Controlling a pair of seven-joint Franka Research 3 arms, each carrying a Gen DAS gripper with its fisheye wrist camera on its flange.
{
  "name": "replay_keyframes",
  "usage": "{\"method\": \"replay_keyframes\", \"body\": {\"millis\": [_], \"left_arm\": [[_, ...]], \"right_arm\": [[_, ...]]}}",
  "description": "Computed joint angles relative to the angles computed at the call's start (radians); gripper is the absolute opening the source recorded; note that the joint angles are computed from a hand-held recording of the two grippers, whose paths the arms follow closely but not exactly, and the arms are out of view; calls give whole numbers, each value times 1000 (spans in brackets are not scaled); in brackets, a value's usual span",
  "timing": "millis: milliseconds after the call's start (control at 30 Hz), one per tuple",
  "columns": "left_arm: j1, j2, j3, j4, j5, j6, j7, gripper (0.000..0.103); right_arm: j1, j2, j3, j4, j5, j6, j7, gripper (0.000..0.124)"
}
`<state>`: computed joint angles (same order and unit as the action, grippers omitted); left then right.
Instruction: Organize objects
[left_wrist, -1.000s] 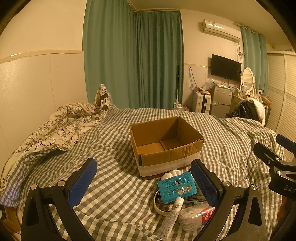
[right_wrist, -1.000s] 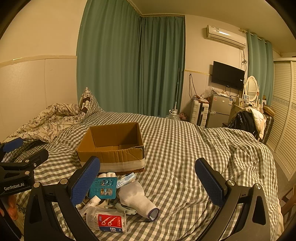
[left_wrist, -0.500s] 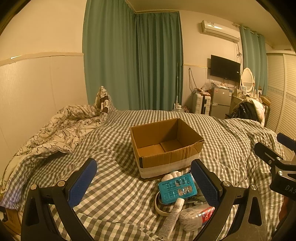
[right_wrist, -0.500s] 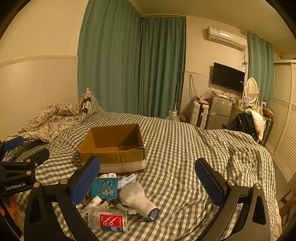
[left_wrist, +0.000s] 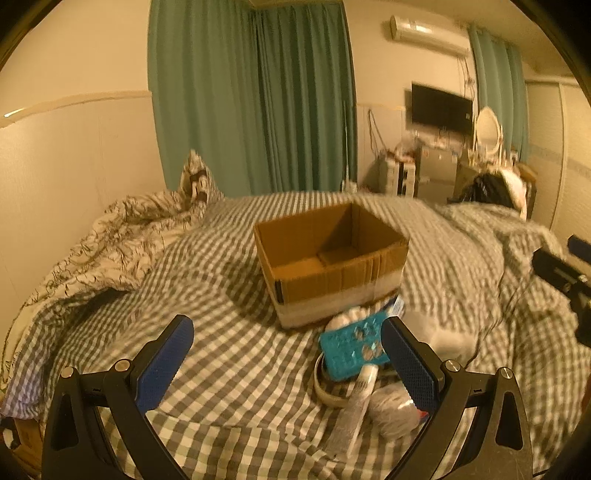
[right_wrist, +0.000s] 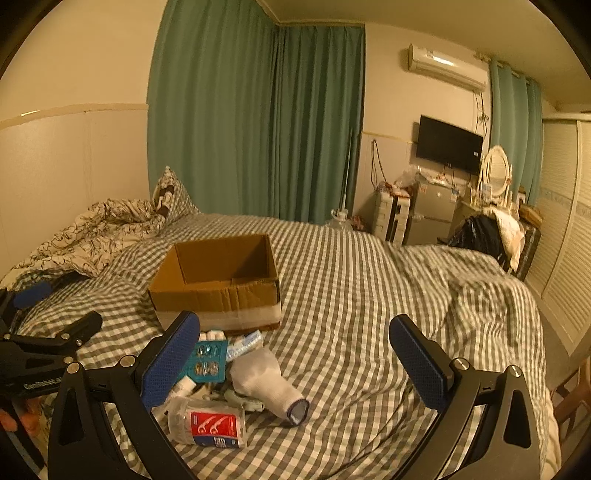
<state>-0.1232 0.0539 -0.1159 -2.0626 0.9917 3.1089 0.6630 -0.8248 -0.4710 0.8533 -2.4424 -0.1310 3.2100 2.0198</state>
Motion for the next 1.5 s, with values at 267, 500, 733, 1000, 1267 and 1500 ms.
{"method": "replay_keyframes", "body": {"millis": [267,500,733,1000,1267,1500], "left_arm": [[-10,66,-29,-17,-186,-72,222,103],[-17,149,-80,-17,-431,-164,545,98],[118,214,-271,-3,-904,-220,1003,33],[62,152,-199,-35,-995,-139,1078,30],[96,146,-188,-6,-1056,-153,1101,0],[125,166,-216,6,-1185,-193,1225,0]], "right_arm": [[-40,62,57,-4,-76,-58,37,103],[-45,133,77,1,-181,-98,94,103],[-18,172,64,25,-272,-146,152,103],[63,248,25,62,-354,-197,206,103],[135,401,20,151,-454,-307,284,103],[227,512,-46,210,-511,-389,309,90]]}}
